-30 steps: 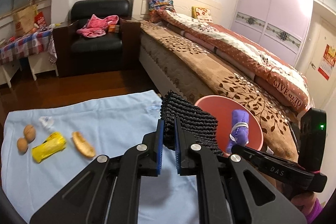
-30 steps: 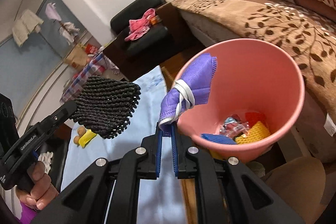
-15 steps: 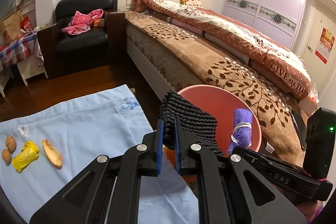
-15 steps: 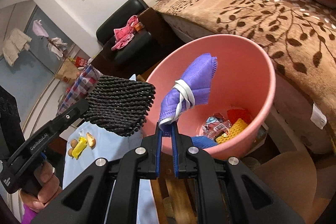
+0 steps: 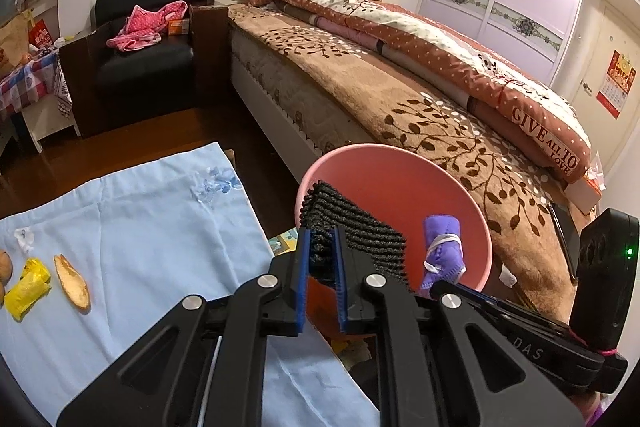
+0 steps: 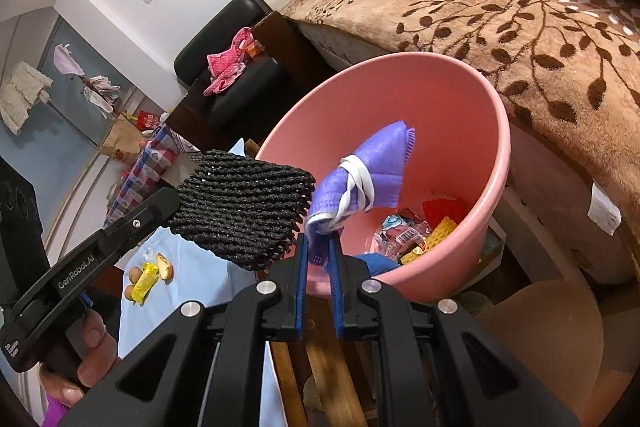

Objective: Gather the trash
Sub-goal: 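Carry the mesh pad and glove bag to the pink bucket and open both tools inside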

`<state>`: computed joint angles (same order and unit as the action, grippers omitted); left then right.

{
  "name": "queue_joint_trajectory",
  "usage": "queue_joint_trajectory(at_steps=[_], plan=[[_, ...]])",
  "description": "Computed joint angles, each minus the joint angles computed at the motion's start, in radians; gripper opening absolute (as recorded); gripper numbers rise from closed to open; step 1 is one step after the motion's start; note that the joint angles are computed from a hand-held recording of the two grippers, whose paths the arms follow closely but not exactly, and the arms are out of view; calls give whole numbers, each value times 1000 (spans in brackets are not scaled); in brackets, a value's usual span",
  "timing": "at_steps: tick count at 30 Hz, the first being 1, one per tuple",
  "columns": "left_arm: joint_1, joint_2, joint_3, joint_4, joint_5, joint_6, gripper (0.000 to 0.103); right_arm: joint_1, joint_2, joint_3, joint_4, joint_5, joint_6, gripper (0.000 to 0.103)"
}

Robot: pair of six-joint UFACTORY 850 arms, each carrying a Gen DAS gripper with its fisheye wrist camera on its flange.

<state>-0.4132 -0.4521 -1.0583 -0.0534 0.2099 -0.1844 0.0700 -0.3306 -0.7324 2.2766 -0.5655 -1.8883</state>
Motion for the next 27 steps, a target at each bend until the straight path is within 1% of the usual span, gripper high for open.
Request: queue_joint_trajectory(at_steps=[7,10,11,13,18,20,23,24,27], plan=[[-3,-5,-7,104,-18,-88,14,6,3,0,10,18,4,14],[-5,-2,-2,92,-11,-72,24,7,3,-1,10,21,4,14],[-6,-1,0,91,-8,-70,30,8,2,-1,11,21,2,14],[-6,3,7,103,5,-82,34,9,2,-2,10,23,2,14],[-3,8,14,174,11,-147,35,11,0,-7,16,28,-10,14],[-3,8,15,177,12,-152,35,11,2,-6,24,30,-21,14],[0,11,20,192,14,-170,36,15,5,-5,42,39,-36,19],[0,12,22,190,15,-167,36,17,7,-2,53,41,-44,23],[0,13,23,181,16,-157,36,23,13,3,72,49,-60,24]])
